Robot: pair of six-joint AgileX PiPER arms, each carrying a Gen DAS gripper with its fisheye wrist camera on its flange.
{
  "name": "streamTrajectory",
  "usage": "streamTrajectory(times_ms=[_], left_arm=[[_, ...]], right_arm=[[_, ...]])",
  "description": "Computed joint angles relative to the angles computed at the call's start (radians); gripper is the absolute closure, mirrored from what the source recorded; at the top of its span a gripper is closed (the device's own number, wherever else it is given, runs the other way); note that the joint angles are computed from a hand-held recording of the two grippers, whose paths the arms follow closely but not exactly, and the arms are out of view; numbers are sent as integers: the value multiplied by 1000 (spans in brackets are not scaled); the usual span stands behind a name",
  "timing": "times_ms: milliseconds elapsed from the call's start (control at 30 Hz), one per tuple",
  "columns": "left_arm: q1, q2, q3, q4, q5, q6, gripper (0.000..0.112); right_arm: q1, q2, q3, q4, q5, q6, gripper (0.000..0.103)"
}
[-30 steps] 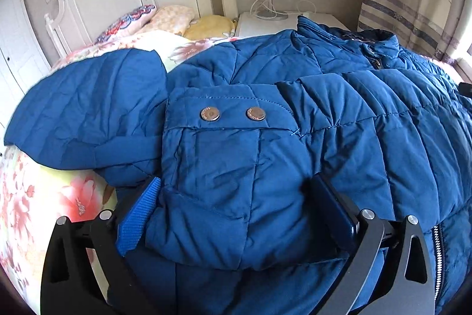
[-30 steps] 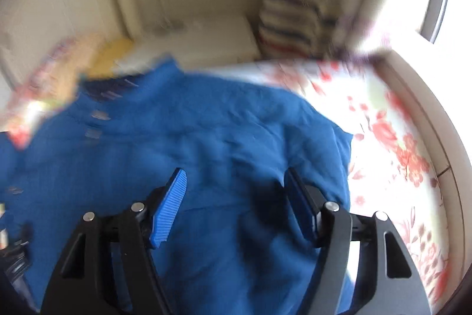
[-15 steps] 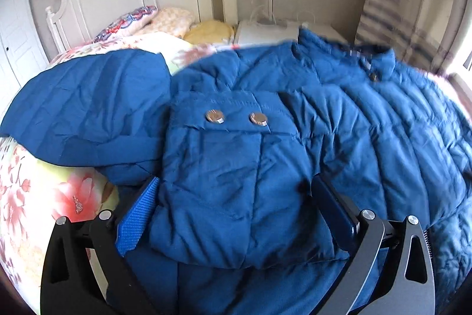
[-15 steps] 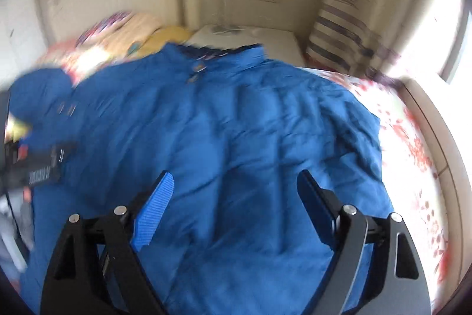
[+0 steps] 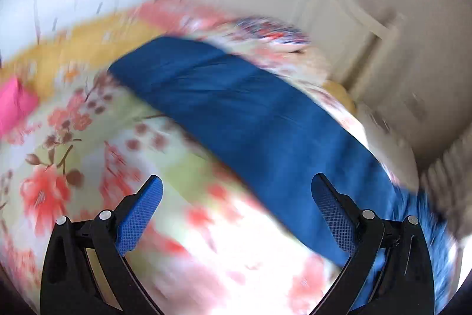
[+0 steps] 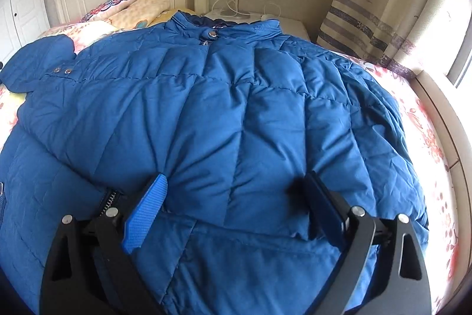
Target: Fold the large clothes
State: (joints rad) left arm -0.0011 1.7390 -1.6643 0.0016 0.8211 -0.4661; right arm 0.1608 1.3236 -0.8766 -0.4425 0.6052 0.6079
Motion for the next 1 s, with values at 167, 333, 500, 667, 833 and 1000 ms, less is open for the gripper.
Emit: streamTrajectory(times_ms=[167, 333, 500, 667, 833, 1000], left_arm=[[171, 192, -243, -233, 69, 86, 17], [194, 326, -449, -284, 139, 47, 94], [29, 100, -253, -113, -77, 37, 105], [-315, -51, -200, -45, -170, 130, 105], [-725, 32, -295, 194, -139, 94, 105], [-1017, 323, -464, 446, 22, 73, 103]], right_arm=[[-1, -1, 2, 4, -3, -3, 11], [-9, -9, 10, 18, -17, -15, 11], [-29, -48, 42, 16, -62, 6, 15], [-70, -207, 171, -232, -216, 388, 26], [-159, -424, 281, -633, -209, 887, 24], [-262, -514, 368, -905, -155, 1263, 19]])
